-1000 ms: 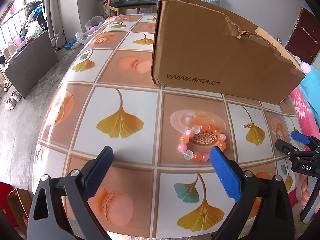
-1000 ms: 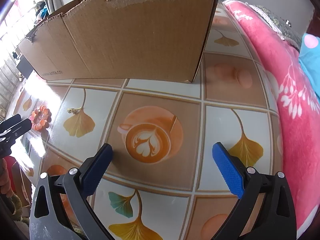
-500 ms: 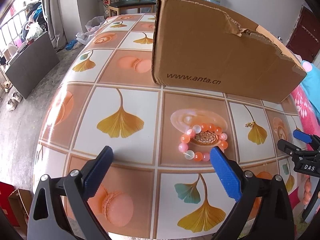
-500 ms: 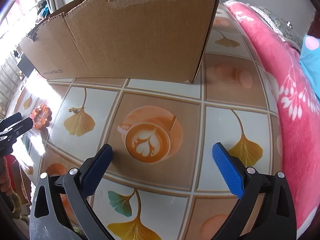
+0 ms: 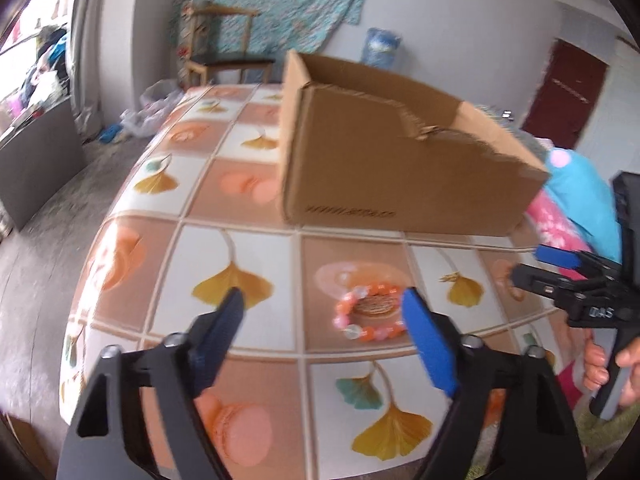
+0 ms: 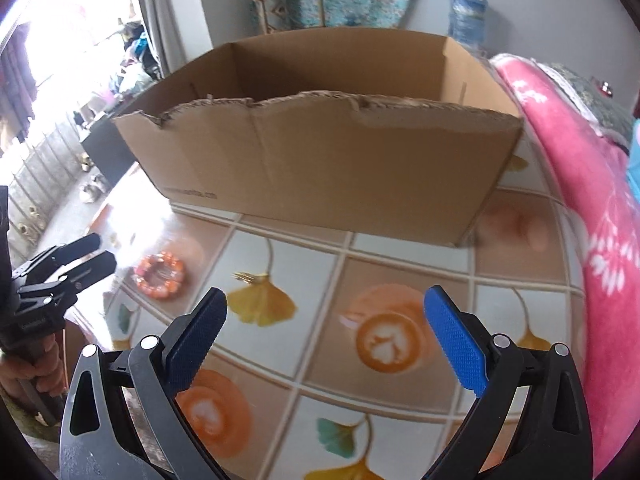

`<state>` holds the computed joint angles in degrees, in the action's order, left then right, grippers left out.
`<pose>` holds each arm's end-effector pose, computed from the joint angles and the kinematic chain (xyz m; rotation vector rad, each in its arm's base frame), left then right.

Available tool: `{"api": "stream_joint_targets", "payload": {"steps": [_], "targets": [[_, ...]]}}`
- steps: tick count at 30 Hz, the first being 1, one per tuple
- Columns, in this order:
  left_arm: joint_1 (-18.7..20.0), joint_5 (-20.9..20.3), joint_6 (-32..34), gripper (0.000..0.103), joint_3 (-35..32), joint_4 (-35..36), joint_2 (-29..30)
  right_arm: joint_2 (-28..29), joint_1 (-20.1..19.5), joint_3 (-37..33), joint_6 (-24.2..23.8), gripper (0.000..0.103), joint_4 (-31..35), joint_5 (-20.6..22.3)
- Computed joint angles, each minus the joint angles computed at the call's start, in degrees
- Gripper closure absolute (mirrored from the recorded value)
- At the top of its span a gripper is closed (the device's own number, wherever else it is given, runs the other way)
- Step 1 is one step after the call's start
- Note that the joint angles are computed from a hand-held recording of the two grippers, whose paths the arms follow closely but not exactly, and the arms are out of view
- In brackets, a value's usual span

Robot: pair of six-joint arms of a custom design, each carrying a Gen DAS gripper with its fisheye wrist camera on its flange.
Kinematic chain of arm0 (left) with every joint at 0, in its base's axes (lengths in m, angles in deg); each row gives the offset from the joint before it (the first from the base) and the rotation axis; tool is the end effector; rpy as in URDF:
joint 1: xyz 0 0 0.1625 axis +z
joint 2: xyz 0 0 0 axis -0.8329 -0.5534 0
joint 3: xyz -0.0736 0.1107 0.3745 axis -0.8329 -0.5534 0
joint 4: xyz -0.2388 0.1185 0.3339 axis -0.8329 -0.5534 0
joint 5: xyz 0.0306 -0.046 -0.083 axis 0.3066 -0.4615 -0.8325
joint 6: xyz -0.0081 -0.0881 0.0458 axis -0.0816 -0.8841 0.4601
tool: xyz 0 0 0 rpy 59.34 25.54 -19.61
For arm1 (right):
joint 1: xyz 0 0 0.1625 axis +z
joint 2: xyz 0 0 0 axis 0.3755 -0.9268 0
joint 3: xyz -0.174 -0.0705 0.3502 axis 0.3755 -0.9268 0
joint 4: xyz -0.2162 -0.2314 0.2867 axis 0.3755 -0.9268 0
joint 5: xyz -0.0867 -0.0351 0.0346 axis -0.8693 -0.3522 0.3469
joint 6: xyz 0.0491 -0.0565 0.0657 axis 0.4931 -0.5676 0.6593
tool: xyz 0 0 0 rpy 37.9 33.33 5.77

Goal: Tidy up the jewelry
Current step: 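Close the left tool on the bead bracelet, then lift the bead bracelet with the left tool and carry it over the box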

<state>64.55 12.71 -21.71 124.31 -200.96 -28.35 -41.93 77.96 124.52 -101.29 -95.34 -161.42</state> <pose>-0.2875 -0.2490 0.1941 0.4075 2.4586 -0.9449 0.1496 -0.3383 0.2804 0.7102 -2.4203 0.6264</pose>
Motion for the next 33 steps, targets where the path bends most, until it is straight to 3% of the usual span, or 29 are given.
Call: {"api": "stream_joint_targets", "payload": {"steps": [4, 7, 11, 16, 26, 33], "targets": [[0.63, -1.16, 6.61, 0.050, -0.48, -5.69, 3.45, 0.52, 0.06, 0.35, -0.97, 0.013, -1.12, 1.15], [2.04, -2.04, 8.37, 0.053, -2.43, -4.34, 6.99, 0.74, 0.23, 0.56, -1.89, 0.015, -1.70, 1.64], [3.73, -3.20, 9.84, 0.072, -3.42, -4.24, 8.72, 0.49, 0.16, 0.93, -3.32, 0.022, -2.29, 2.48], [5.06, -3.64, 9.08, 0.088, -4.12, -2.30, 9.67, 0.48, -0.08, 0.92, -5.30, 0.032, -1.98, 4.77], [5.60, -3.05, 10.13, 0.090, -4.38, -2.20, 9.84, 5.28, 0.33, -0.41, -7.34, 0.063, -0.41, 5.50], [5.73, -2.77, 10.99, 0.090, -4.63, -2.58, 10.65, 5.86, 1.08, -0.65, -10.36, 0.076, 0.52, 5.44]]}}
